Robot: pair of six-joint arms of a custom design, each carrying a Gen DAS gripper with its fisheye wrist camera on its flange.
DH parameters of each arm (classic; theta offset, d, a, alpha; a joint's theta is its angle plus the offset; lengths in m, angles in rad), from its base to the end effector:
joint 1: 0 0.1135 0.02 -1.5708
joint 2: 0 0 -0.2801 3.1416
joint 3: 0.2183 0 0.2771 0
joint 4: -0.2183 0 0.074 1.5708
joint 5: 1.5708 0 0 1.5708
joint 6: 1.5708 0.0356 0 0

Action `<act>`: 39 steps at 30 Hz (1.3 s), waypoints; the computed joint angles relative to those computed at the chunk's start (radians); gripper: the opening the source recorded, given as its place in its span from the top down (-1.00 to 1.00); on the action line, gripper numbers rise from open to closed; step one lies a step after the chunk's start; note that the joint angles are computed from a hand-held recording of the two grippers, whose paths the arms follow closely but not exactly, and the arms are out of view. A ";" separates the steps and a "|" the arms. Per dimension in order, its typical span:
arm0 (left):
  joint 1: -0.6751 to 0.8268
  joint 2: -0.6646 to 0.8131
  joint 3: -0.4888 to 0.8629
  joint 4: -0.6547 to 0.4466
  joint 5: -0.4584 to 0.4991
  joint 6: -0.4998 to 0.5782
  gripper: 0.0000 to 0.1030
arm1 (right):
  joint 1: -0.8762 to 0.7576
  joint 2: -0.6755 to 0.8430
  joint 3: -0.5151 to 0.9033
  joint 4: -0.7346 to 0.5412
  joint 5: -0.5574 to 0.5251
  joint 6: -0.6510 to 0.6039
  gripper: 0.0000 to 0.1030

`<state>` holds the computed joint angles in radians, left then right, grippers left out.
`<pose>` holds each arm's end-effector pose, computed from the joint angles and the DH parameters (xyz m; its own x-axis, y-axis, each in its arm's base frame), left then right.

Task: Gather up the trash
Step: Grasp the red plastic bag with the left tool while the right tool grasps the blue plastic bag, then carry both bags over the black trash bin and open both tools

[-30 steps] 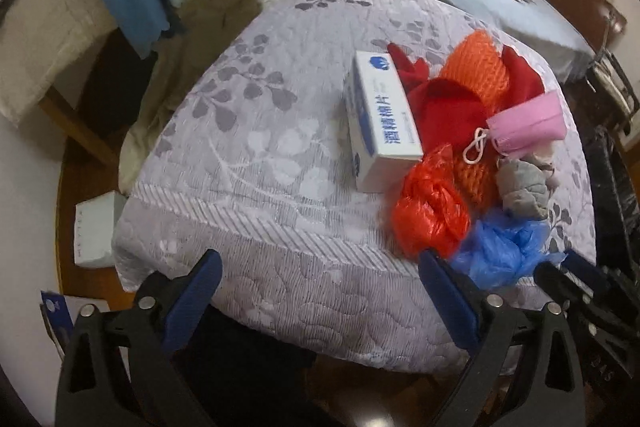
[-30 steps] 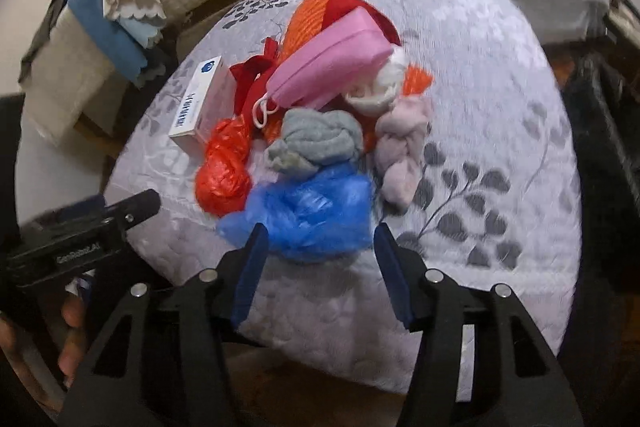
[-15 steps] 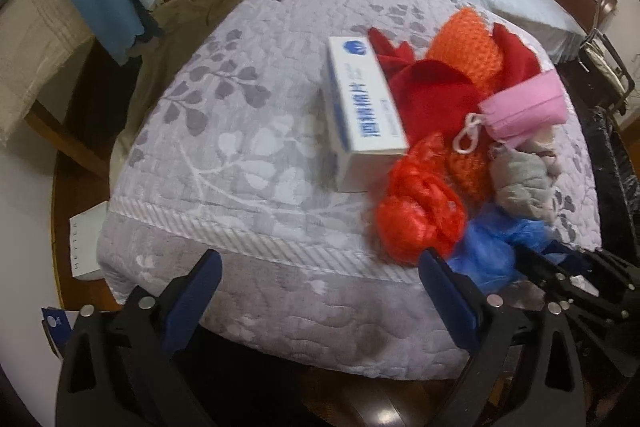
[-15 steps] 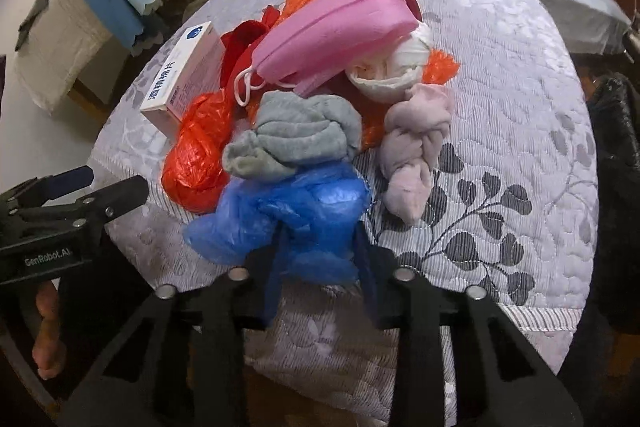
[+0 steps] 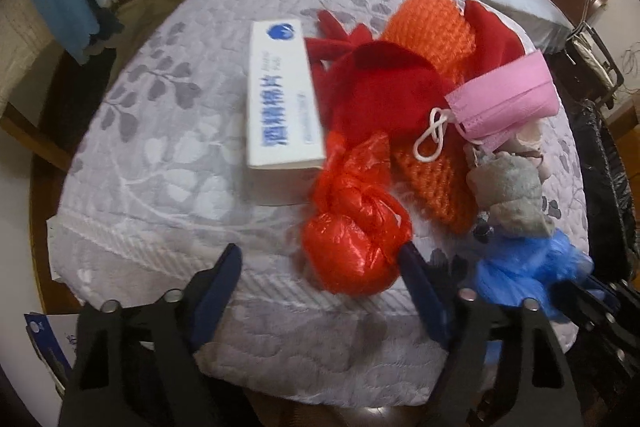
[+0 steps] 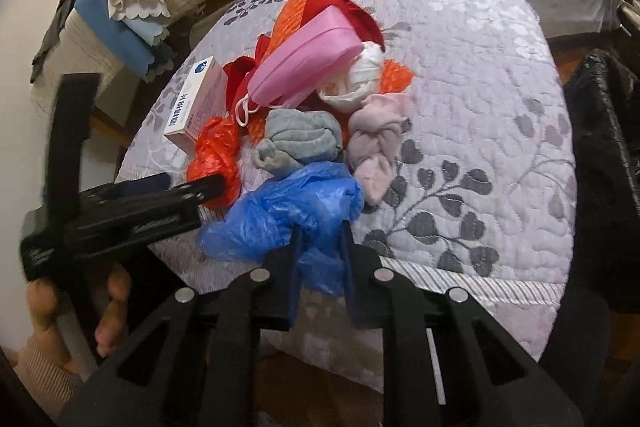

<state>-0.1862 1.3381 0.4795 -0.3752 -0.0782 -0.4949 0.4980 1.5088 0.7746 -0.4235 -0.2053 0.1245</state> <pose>0.2106 -0.0369 0.1172 -0.8918 -0.3138 -0.3260 -0.3004 0.9494 -0.0922 0.2490 0.1436 0.1567 -0.8654 -0.3321 -0.3752 -0.4354 0.8690 0.2351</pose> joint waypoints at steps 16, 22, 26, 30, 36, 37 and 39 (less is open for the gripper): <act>-0.153 -0.135 0.046 -0.164 -0.060 -0.110 0.41 | -0.102 -0.163 -0.009 -0.079 -0.033 -0.030 0.69; -0.232 -0.231 0.104 -0.295 -0.130 -0.173 0.40 | -0.168 -0.194 0.009 -0.104 -0.016 -0.058 0.69; -0.322 -0.200 0.182 -0.342 -0.194 -0.211 0.40 | -0.263 -0.234 0.026 -0.127 -0.006 -0.109 0.69; -0.411 -0.120 0.289 -0.352 -0.234 -0.230 0.39 | -0.397 -0.239 0.062 -0.155 -0.019 -0.181 0.69; -0.502 0.058 0.496 -0.352 -0.276 -0.258 0.39 | -0.622 -0.184 0.158 -0.201 -0.052 -0.307 0.69; -0.511 0.084 0.526 -0.352 -0.283 -0.265 0.39 | -0.653 -0.164 0.179 -0.208 -0.056 -0.331 0.69; -0.536 0.149 0.603 -0.348 -0.294 -0.268 0.39 | -0.722 -0.126 0.214 -0.211 -0.059 -0.381 0.69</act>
<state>-0.7225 1.4874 1.0823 -0.7232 -0.3719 -0.7633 -0.2236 1.3829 0.9887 -0.6349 -0.2644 -0.2569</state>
